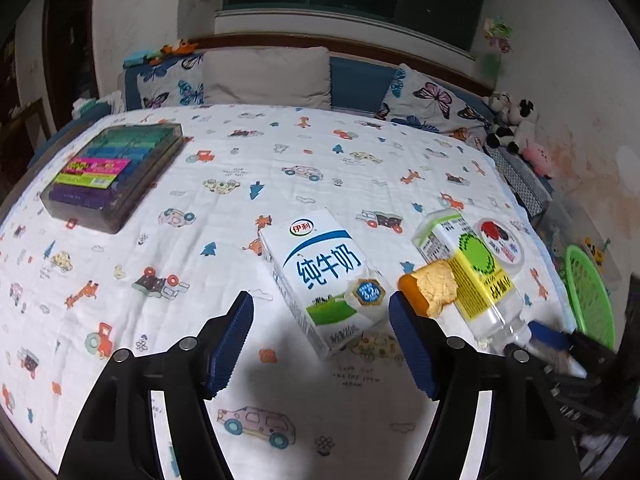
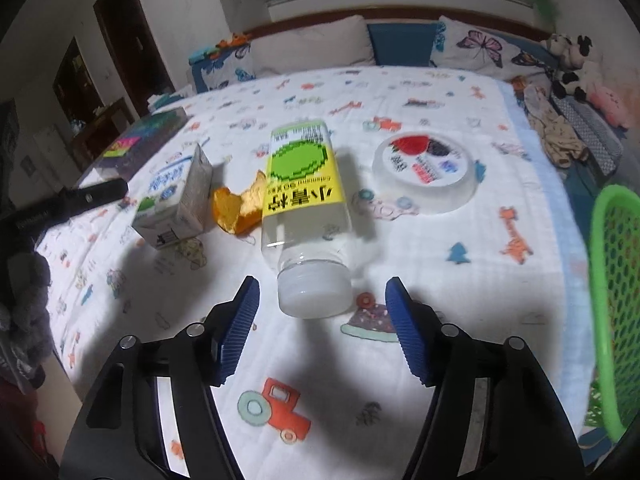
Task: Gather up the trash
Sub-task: 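Grasp the white milk carton with the left tool while the right tool grasps the bottle's white cap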
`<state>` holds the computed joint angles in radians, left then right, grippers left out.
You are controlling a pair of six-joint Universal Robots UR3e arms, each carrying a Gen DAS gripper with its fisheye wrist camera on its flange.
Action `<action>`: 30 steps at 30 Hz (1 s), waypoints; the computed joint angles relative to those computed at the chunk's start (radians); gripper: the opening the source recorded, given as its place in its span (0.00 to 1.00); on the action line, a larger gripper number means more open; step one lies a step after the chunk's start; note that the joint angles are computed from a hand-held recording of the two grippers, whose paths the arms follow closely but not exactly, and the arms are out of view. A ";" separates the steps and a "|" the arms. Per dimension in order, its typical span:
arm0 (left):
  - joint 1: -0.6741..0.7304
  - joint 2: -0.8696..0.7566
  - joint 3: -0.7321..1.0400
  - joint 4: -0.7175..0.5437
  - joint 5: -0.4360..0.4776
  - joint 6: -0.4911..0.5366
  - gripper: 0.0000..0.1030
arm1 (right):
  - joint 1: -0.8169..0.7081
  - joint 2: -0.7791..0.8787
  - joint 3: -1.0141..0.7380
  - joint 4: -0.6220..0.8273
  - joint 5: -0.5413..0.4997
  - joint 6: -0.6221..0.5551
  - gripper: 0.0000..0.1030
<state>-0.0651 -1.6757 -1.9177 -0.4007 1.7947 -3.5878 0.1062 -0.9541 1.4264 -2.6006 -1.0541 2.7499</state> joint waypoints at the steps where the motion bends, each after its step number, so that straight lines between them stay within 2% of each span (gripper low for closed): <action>1: 0.007 -0.012 0.016 -0.012 -0.006 -0.006 0.70 | 0.003 0.011 -0.010 0.003 -0.004 0.003 0.62; 13: 0.081 -0.175 0.220 -0.142 -0.071 -0.089 0.76 | 0.015 0.053 -0.037 -0.022 -0.017 0.006 0.51; 18: 0.087 -0.240 0.307 -0.198 -0.076 -0.098 0.76 | 0.020 0.054 -0.032 -0.037 -0.006 0.011 0.41; 25: 0.096 -0.314 0.386 -0.248 -0.087 -0.130 0.76 | 0.020 0.000 0.033 -0.126 -0.006 0.014 0.40; 30: 0.094 -0.338 0.405 -0.252 -0.084 -0.134 0.72 | 0.008 -0.037 0.046 -0.176 0.013 0.038 0.40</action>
